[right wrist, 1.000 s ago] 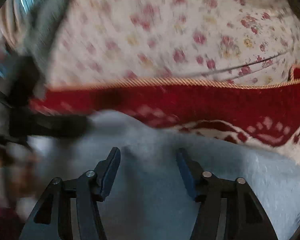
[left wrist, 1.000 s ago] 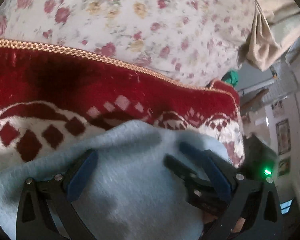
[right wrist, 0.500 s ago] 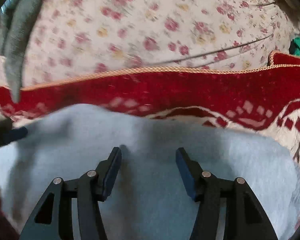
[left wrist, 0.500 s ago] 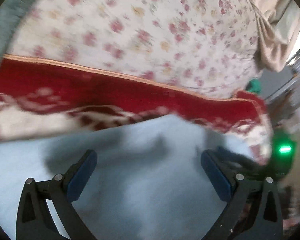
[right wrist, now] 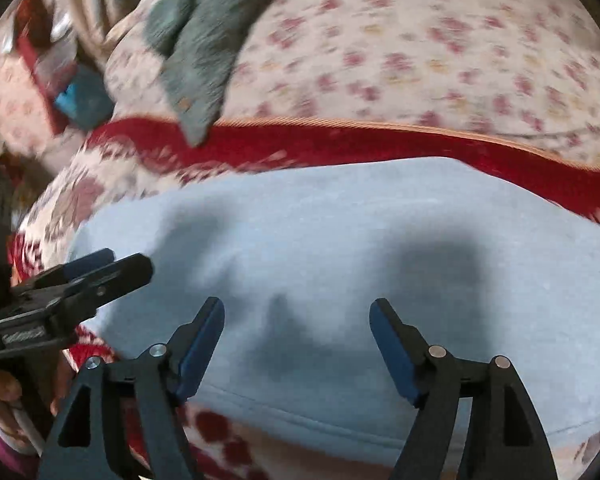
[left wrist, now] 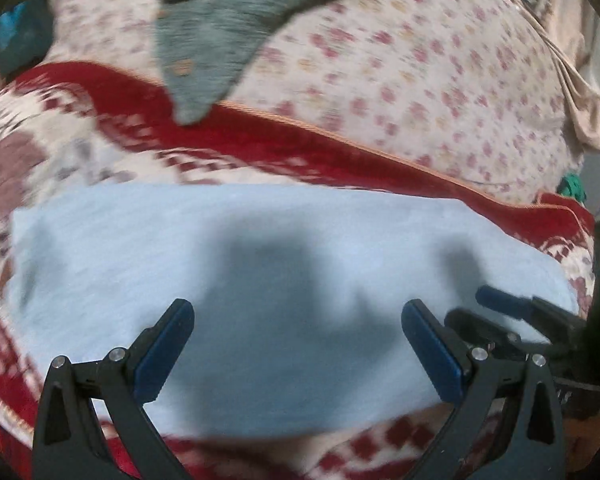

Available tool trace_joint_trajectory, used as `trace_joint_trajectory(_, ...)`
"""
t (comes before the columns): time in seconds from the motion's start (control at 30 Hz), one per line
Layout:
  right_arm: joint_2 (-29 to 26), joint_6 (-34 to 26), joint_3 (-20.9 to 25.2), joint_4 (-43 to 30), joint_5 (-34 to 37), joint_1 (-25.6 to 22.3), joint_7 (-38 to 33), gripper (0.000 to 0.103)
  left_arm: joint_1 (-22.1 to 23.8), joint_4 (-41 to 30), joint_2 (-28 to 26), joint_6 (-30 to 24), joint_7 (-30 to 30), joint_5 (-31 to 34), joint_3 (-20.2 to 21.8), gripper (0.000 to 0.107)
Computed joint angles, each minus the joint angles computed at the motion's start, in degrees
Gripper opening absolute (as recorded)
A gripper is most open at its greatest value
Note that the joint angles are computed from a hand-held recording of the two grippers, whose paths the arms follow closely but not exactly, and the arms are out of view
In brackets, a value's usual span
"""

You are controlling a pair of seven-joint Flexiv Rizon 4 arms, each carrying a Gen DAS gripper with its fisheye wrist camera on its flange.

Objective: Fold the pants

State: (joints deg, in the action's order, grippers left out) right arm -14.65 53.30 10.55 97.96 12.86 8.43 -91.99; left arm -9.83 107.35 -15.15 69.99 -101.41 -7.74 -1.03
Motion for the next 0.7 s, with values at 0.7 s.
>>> trace_joint_trajectory(0.7, -19.0, -21.06, 6.31, -30.83, 6.18, 5.86, -17.74, 0.08, 4.61, 24.91, 12.91, 12.3, 14.79, -39.16, -0.11, 0.103)
